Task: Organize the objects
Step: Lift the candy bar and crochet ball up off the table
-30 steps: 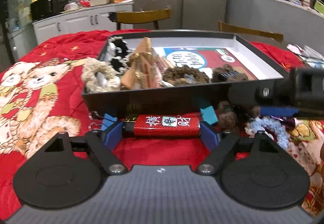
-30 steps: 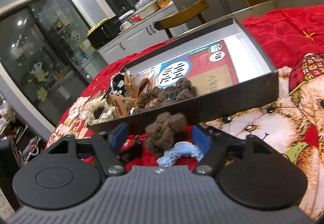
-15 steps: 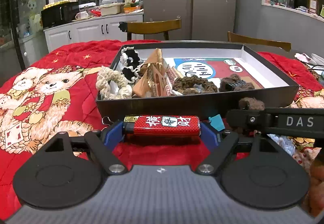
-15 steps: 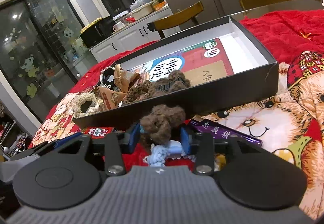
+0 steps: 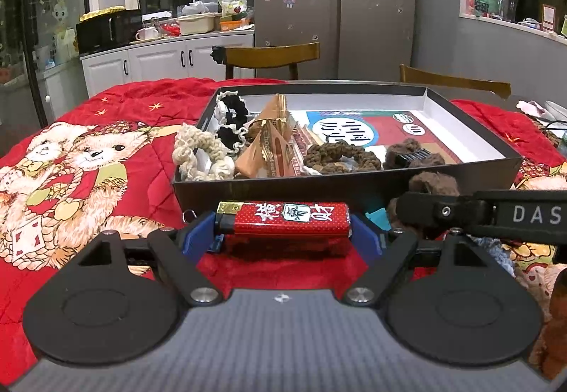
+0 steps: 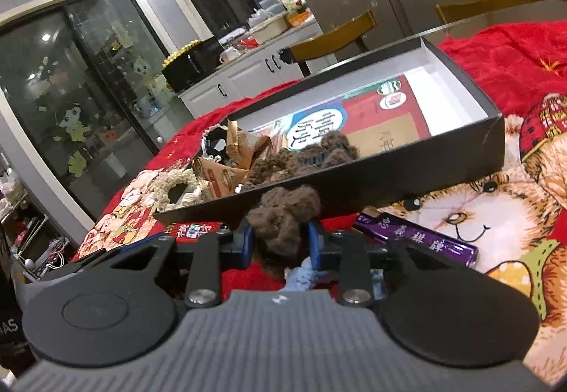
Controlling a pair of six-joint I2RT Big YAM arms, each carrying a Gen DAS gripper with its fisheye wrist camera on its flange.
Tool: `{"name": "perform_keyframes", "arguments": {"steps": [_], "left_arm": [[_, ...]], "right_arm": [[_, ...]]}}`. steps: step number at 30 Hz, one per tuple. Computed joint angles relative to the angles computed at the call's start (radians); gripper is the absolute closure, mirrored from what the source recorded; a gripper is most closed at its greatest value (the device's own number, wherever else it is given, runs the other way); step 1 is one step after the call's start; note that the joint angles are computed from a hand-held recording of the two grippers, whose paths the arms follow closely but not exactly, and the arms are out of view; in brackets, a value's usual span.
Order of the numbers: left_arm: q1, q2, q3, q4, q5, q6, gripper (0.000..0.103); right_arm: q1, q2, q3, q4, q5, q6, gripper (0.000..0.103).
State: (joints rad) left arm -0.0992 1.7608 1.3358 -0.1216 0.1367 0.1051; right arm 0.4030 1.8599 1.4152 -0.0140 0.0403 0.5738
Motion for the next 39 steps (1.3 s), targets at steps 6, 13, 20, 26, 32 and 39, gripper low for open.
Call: {"name": "perform_keyframes", "arguments": {"steps": [6, 13, 20, 26, 32, 39], "left_arm": [[0.0, 0.002, 0.005, -0.005, -0.007, -0.006, 0.019], [-0.001, 0.0, -0.001, 0.004, -0.007, -0.001, 0.019], [0.004, -0.01, -0.019, 0.039, 0.015, -0.01, 0.019], [0.017, -0.026, -0.054, 0.112, 0.09, -0.037, 0.019], [0.02, -0.034, -0.069, 0.144, 0.119, -0.046, 0.019], [0.027, -0.024, -0.048, 0.117, 0.136, -0.054, 0.019]], "right_arm": [[0.001, -0.003, -0.018, 0.051, 0.012, 0.0, 0.069], [0.002, -0.008, -0.033, 0.085, 0.025, -0.007, 0.07], [0.006, -0.015, -0.049, 0.129, 0.042, -0.022, 0.07], [0.01, -0.025, -0.064, 0.17, 0.049, -0.043, 0.07], [0.005, -0.031, -0.075, 0.197, 0.026, -0.025, 0.07], [-0.007, -0.029, -0.073, 0.21, -0.023, -0.006, 0.07]]}}
